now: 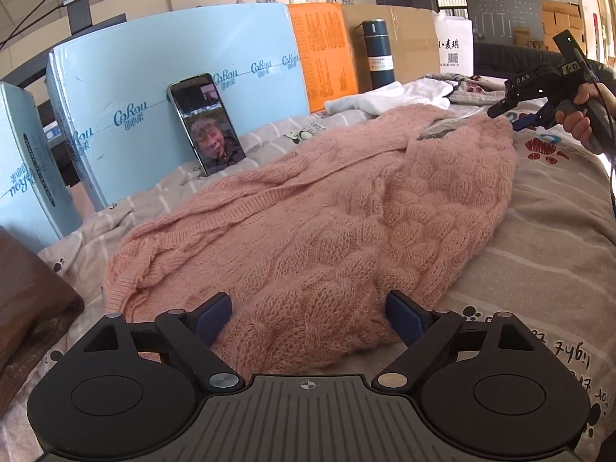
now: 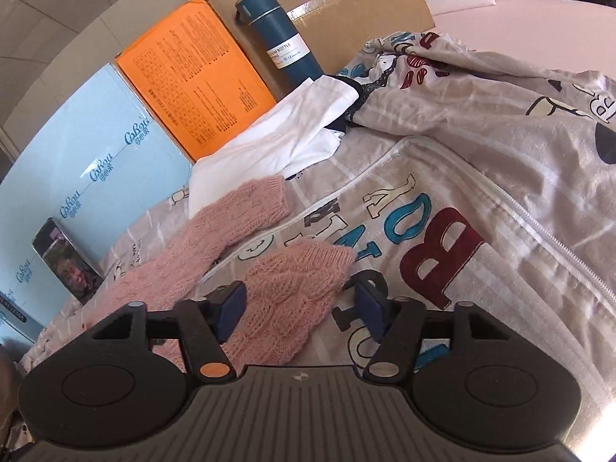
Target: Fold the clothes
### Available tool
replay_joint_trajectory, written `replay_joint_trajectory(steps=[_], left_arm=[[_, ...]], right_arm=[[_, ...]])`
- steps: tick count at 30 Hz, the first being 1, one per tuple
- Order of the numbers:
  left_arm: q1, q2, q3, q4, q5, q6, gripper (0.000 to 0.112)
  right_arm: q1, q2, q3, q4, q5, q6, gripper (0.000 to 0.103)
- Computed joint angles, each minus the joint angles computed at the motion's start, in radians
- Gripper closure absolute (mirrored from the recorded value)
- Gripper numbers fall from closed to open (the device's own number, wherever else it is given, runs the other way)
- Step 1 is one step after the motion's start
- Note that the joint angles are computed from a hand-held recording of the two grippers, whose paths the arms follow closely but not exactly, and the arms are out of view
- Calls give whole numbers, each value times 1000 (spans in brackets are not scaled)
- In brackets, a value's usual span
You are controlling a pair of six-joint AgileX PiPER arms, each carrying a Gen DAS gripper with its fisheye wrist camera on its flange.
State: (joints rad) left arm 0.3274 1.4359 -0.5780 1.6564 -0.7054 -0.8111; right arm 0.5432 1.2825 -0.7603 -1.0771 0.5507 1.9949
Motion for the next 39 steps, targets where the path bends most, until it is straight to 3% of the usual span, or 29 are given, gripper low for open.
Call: replay_joint_trajectory(steps=[1,2,3,7,9,12,14,15,16,19,20,22,24,29,30,32,36,38,39], left_arm=[[0,0,-1,2,0,-2,23],[0,4,-6,7,-1,-11,23],[3,8,-9,11,-4,-17,23],[13,12,-11,28,-11,-37,22],[24,16,-13,40,-21,-47,22],[31,20,-16,45,-30,-55,22],[43,12,-9,39,-40,-47,22],[61,6,-5,40,-62,-45,22],[92,-1,-5,55,-100,-53,22],[182,-18,-22,84,-207,-92,22],[206,-22,-31,84,-232,-109,22],[222,-25,-47,48,-232,-151,22],[201,-26,-50,-2,-178,-177,21],[134,-28,-29,-27,-6,-166,21],[128,-29,-23,-15,18,-166,21],[124,-31,-7,-3,57,-157,21],[146,-37,22,-3,65,-129,21],[162,-40,18,6,44,-132,21],[174,-36,13,10,24,-133,21]], right_arm=[[11,8,-8,1,12,-14,87],[21,15,-17,4,23,-33,93],[35,21,-21,-10,39,-29,94],[192,-56,5,-110,273,98,95],[239,-75,-2,-93,353,62,95],[223,-68,-6,-69,354,17,94],[187,-38,-23,-22,340,-30,87],[193,-19,-53,19,386,-68,81],[198,1,-84,56,436,-104,65],[302,8,-131,1,586,-129,55],[337,-9,-135,-44,588,-139,48],[350,-44,-139,-100,474,-175,41],[310,-36,-166,-88,274,-223,41],[136,162,-317,372,-224,-674,41],[128,235,-359,472,-289,-774,41],[133,348,-454,672,-300,-974,41],[129,516,-641,1072,-198,-1373,46],[125,539,-658,1210,-186,-1520,75],[126,542,-652,1274,-191,-1588,80]])
